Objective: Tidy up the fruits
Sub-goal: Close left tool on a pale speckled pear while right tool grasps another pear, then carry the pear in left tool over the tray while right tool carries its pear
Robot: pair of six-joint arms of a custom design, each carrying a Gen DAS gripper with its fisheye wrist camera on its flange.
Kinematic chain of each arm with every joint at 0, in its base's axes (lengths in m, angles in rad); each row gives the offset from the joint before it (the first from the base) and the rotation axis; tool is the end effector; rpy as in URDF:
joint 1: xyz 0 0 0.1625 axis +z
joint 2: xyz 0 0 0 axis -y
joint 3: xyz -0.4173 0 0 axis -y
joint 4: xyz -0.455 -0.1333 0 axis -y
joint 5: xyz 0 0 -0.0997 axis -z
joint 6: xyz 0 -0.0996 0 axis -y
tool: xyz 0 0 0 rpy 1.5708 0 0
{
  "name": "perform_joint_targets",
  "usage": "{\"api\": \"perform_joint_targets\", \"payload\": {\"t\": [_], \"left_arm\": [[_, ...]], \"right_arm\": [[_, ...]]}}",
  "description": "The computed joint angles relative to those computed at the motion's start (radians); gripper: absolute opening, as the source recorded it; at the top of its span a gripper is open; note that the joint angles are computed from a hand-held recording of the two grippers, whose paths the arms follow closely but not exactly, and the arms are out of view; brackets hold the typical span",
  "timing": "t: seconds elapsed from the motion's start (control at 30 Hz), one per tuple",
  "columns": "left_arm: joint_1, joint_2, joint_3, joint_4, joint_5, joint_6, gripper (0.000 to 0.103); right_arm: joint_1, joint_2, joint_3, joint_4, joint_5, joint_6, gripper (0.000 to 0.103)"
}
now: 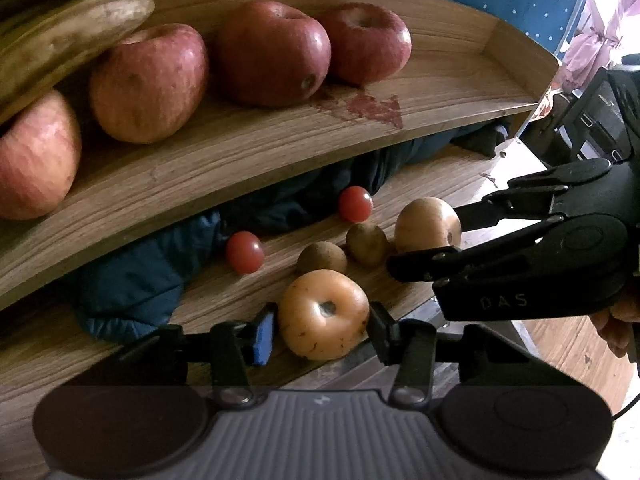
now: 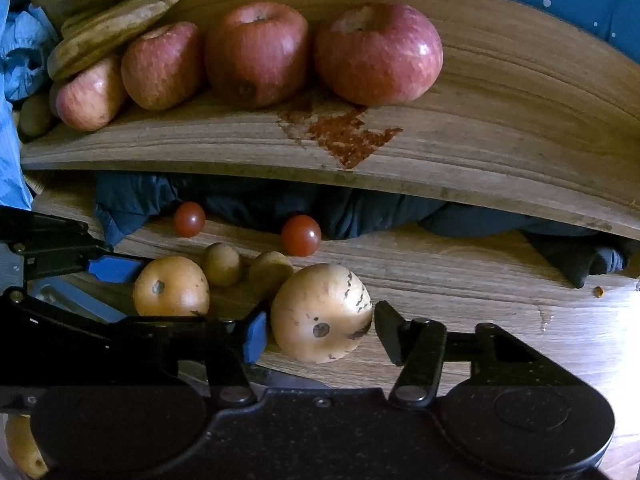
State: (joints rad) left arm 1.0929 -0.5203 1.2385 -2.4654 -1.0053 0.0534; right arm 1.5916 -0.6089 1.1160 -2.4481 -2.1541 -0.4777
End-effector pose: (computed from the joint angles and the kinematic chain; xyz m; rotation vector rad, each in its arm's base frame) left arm -0.2103 -0.8119 0.0053 0.6180 2.5256 -0.3838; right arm 0.0964 -0.8612 0.1388 0.4767 -2.4379 0.2837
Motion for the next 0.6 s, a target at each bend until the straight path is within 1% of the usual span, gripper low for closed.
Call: {"api": "perform_joint_targets", "payload": {"t": [0.07,0.2,0.33,0.6], "left_arm": [[-0.001,-0.001,0.002,-0.002,0.003,0.004,0.052],[0.000,-0.005,0.006,-0.004,-0.003,-0.007,0.051],[-0.003,-0.014,0.023,-0.033,-0.007,-0.008,0.051],[-0.015,-0.027,0.043,-0.052,-0.001,-0.005,0.051]], "right_arm": [[-0.001,0.000,0.000,0.000,0.002,0.002,0.054],[-0.001,-0.002,0.000,0.002,0.003,0.002,0.054],[-0.002,-0.005,0.006,-0.008,0.006,0.000,0.054],[-0.001,-0.033,0.050,-0.060,0.024,-0.021,0.053]]}}
